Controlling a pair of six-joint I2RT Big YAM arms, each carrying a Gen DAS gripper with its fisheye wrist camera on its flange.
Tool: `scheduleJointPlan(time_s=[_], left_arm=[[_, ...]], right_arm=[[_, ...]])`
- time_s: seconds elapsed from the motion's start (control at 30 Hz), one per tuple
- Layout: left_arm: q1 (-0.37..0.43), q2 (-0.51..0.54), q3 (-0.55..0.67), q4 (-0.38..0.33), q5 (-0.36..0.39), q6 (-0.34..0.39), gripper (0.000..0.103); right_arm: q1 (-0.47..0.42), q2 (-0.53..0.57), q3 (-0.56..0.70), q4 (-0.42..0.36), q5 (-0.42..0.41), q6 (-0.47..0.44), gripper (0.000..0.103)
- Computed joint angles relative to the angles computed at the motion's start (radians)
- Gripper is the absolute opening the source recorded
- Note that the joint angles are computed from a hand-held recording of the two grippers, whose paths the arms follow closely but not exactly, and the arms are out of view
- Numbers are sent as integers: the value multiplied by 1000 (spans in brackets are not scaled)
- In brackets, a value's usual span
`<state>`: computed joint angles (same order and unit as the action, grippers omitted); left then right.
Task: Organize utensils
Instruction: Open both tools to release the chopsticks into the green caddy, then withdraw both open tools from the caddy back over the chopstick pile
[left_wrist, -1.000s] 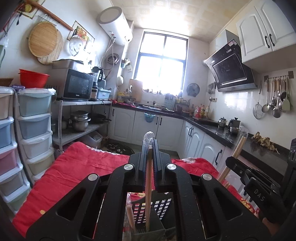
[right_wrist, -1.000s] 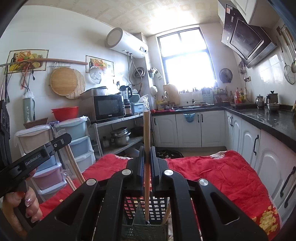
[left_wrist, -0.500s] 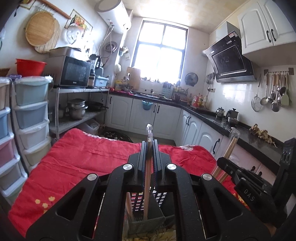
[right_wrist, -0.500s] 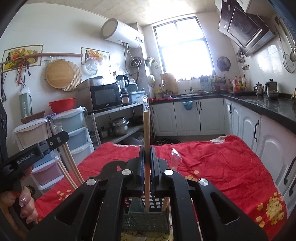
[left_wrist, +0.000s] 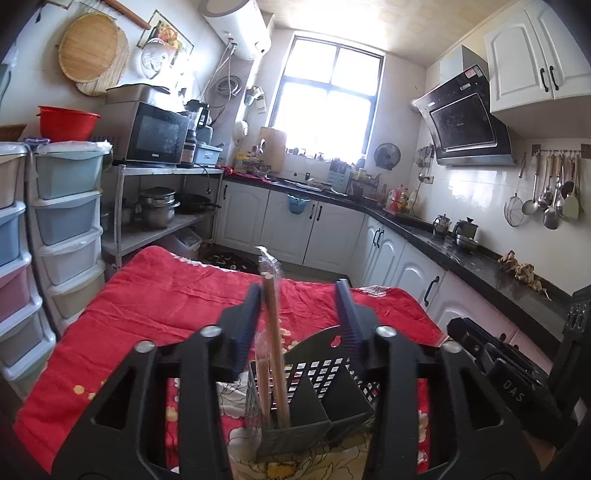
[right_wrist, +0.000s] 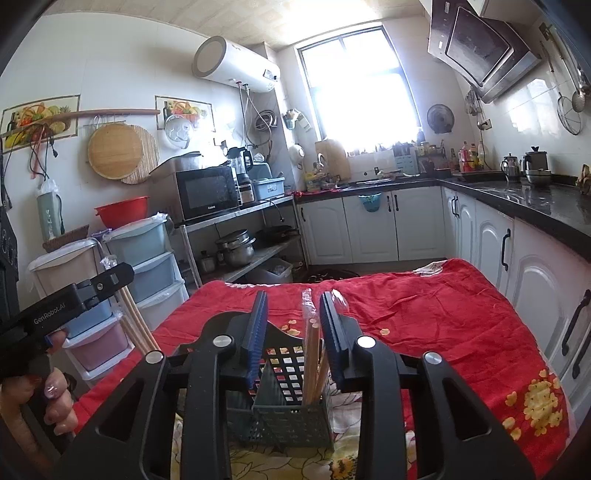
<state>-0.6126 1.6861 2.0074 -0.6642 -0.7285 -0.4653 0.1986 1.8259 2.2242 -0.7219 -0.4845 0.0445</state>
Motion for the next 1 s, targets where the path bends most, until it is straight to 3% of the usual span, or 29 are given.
scheduleJointPlan(time_s=[0.37,0.67,1.0], left_arm=[[-16,-34,-26,3,-36,-15,72],[-33,-77,-63,8,-46,-48,92],[-57,-108,-103,-15,-55,-86,92]], right_arm=[[-18,-52,-39,-33,-5,-30,44],[-33,-93,-76,-59,-13,-45,49],[-41,-137,-129,-78,-23,-69,52]])
